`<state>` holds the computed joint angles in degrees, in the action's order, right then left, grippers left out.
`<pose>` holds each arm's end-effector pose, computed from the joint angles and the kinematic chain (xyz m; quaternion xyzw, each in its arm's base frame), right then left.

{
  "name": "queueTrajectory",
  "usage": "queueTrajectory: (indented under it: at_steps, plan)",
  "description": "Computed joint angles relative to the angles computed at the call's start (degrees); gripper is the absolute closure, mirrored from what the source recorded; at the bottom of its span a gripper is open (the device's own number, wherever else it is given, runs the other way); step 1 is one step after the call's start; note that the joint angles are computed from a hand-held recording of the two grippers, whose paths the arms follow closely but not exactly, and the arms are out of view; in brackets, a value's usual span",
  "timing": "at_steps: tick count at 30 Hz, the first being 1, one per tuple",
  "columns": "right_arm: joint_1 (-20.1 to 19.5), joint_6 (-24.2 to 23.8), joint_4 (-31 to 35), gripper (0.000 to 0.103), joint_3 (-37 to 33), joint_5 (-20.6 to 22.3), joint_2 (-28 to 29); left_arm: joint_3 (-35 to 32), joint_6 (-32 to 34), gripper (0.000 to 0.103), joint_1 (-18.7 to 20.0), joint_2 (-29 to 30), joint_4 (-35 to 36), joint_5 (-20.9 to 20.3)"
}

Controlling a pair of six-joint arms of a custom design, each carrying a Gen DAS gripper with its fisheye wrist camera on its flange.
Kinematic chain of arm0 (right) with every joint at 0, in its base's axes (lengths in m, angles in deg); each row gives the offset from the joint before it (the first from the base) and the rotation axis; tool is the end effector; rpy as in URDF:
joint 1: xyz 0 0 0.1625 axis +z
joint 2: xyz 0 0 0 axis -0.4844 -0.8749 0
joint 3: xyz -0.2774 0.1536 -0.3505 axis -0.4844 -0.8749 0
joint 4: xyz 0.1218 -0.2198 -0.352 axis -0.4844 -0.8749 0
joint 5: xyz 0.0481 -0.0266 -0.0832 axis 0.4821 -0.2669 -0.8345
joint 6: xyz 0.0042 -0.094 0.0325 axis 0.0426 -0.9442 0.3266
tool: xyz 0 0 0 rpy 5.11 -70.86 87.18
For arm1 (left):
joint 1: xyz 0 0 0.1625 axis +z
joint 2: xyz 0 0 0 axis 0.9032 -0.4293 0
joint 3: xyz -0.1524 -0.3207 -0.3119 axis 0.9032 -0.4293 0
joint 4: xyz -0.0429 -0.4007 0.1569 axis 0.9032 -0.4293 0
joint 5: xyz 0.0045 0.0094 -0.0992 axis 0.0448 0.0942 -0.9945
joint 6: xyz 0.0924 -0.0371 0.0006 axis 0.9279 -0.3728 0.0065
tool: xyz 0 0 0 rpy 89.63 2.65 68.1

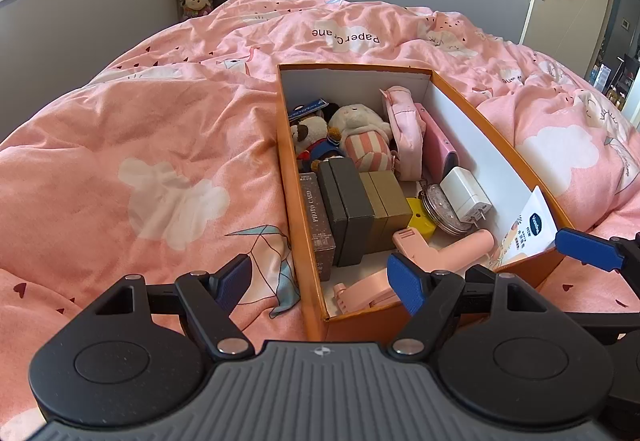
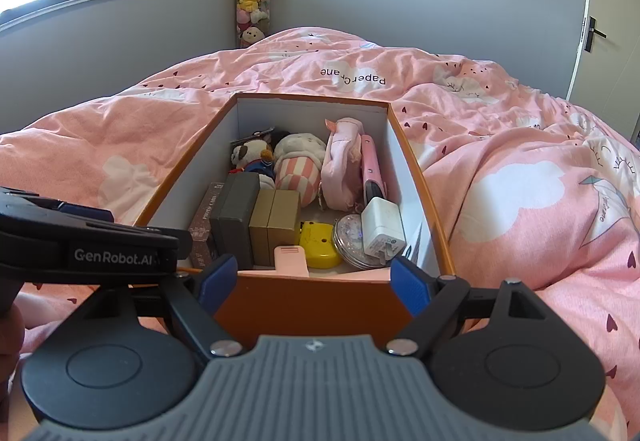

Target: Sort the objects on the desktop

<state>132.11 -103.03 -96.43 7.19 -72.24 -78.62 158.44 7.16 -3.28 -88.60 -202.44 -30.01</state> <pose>0.2829 -0.7650 0.0925 0.3746 -0.8355 0.3224 0.2400 -0.1521 -0.7282 0.2222 0.0526 0.8480 -0.3841 0.3614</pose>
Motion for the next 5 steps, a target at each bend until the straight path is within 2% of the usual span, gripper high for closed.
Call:
queueTrajectory:
  at_steps: [5]
  plan:
    - [0.0, 0.0, 0.0, 0.018, 0.0, 0.0, 0.0, 0.0, 0.0, 0.015, 0.0, 0.0, 0.0, 0.0]
